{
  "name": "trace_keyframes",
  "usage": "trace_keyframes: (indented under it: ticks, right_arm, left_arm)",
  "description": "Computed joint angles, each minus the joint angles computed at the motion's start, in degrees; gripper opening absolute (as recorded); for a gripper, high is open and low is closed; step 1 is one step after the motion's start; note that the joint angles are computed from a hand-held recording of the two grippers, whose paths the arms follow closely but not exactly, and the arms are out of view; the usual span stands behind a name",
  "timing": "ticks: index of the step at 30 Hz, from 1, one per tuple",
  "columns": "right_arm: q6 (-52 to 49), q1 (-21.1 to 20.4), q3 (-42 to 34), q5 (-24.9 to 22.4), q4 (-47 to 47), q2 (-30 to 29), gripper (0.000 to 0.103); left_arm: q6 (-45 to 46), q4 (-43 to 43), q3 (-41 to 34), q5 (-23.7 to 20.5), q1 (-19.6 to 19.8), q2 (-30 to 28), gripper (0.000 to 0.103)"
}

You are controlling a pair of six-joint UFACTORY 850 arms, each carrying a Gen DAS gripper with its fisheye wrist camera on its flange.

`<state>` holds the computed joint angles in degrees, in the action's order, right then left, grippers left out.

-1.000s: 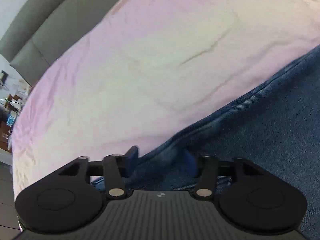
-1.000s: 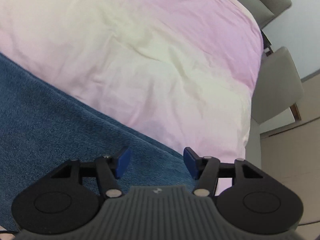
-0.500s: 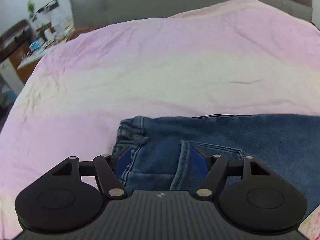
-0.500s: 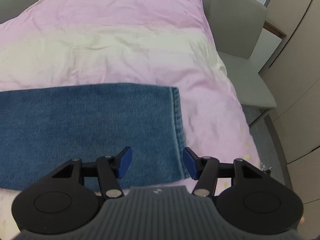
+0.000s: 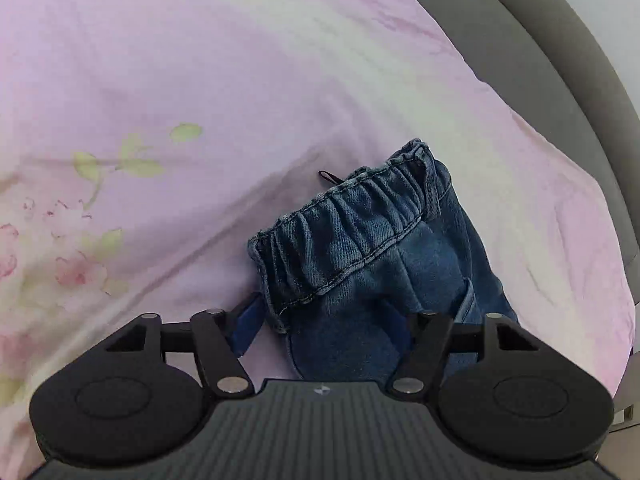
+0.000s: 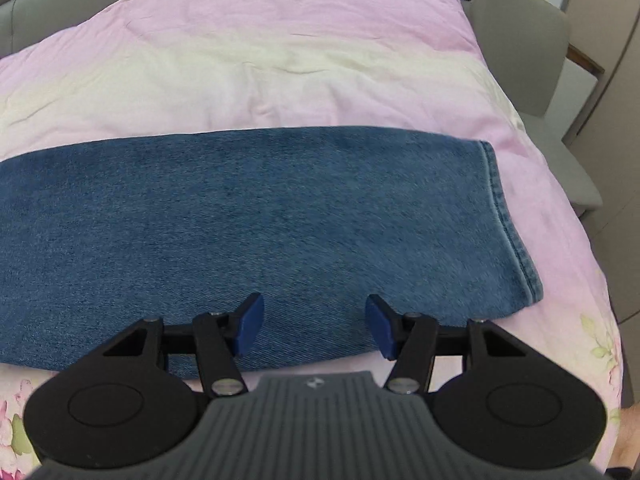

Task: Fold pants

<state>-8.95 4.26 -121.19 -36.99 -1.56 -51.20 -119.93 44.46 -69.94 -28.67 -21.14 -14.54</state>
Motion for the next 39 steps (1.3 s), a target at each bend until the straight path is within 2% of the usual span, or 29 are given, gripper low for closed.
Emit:
trace_keyframes:
  ticks: [2, 5, 7, 9, 11, 13, 17, 20, 24, 29, 33, 35, 37, 39]
  right_arm:
    - [-0.4, 0.7, -0.9, -0.8, -1.3, -0.3, 0.053]
    - [-0.3, 1.5, -1.2, -1.2, -4.4, -0.2, 0.053]
    - [0.6, 1.7, -1.7, -1.9, -6.5, -0.5, 0.053]
    - [1.9, 1.7, -2.0, -2.4, -7.5, -0.7, 0.053]
    - [3.5, 1.5, -2.0, -2.7, -8.1, -0.7, 0.053]
    - [4.6, 0.9, -2.1, -3.0, -8.4, -0.8, 0.053]
    - [5.6, -1.1, -1.3, -3.2, -7.0, 0.4, 0.053]
    - [6.0, -3.7, -1.3, -3.7, -2.7, 1.3, 0.053]
    - [6.9, -7.3, -1.4, -3.8, 3.1, 2.0, 0.053]
    - [8.2, -11.0, -3.7, -4.5, 10.5, 0.4, 0.053]
    - [8.9, -13.0, -6.3, -4.6, 15.4, -2.1, 0.05]
    - [8.9, -13.7, -8.3, -4.9, 16.5, -3.9, 0.04]
    - [9.0, -14.4, -11.5, -5.8, 17.6, -6.3, 0.04]
    - [8.9, -15.1, -16.5, -7.9, 18.9, -9.8, 0.044]
  left_arm:
    - [5.1, -1.4, -3.5, -4.7, -0.6, -1.3, 0.053]
    - [11.3, 1.2, -9.0, -11.5, -2.2, -2.8, 0.04]
    - [16.0, 1.1, -11.2, -13.4, -2.2, -3.7, 0.04]
    - [22.7, -1.1, -13.3, -17.5, -2.2, -6.1, 0.036]
    - [25.0, -3.3, -12.6, -17.7, -1.5, -7.8, 0.036]
    - [22.8, -1.4, -11.8, -18.1, -1.8, -8.8, 0.039]
    - [28.1, -2.0, -17.1, -25.1, -2.8, -12.6, 0.051]
    - [30.7, -2.3, -19.0, -28.7, -3.9, -12.4, 0.058]
    - [33.6, 2.8, -20.7, -34.6, -7.5, -11.9, 0.058]
    - [38.5, -1.1, -25.9, -30.0, -10.3, -12.6, 0.058]
    - [46.7, -6.1, -35.2, -26.9, -12.6, -18.4, 0.058]
    - [50.8, -8.4, -39.8, -26.6, -13.6, -21.5, 0.058]
    - [55.2, -11.0, -45.0, -26.8, -14.4, -25.1, 0.058]
    - [59.1, -12.8, -50.5, -28.8, -14.9, -28.9, 0.058]
